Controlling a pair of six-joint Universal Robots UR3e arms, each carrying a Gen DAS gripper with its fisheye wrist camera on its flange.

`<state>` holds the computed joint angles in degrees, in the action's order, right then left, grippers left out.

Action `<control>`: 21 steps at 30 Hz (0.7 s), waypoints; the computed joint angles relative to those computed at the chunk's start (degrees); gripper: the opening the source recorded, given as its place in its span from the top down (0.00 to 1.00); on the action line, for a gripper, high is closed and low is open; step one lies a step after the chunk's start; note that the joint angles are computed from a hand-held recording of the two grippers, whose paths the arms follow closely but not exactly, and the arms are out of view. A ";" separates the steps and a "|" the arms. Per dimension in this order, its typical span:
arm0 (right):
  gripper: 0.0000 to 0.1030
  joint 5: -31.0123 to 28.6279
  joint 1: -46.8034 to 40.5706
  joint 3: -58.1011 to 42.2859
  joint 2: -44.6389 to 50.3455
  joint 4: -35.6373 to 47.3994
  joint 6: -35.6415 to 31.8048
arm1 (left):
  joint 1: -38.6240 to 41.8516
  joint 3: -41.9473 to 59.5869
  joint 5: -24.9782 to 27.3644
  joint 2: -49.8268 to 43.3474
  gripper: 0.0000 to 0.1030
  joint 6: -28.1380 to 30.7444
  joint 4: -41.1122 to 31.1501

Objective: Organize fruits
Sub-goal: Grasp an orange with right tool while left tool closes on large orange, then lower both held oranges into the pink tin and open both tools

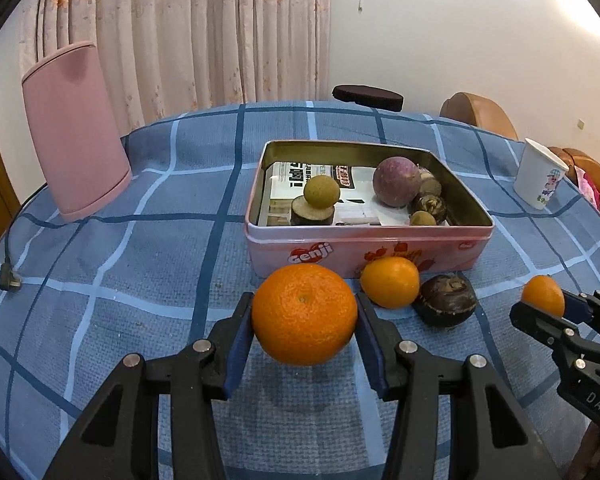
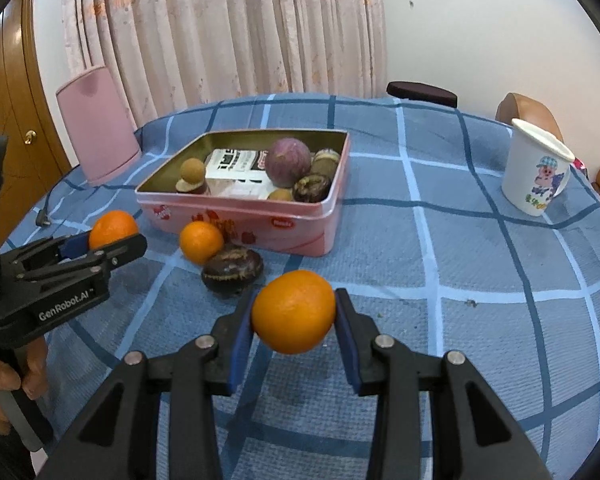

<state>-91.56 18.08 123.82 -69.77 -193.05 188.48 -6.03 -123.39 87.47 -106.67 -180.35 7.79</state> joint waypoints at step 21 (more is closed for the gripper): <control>0.60 -1.56 0.58 -5.31 -0.16 -1.44 -0.17 | 2.39 4.39 -6.50 0.14 0.51 -0.97 2.53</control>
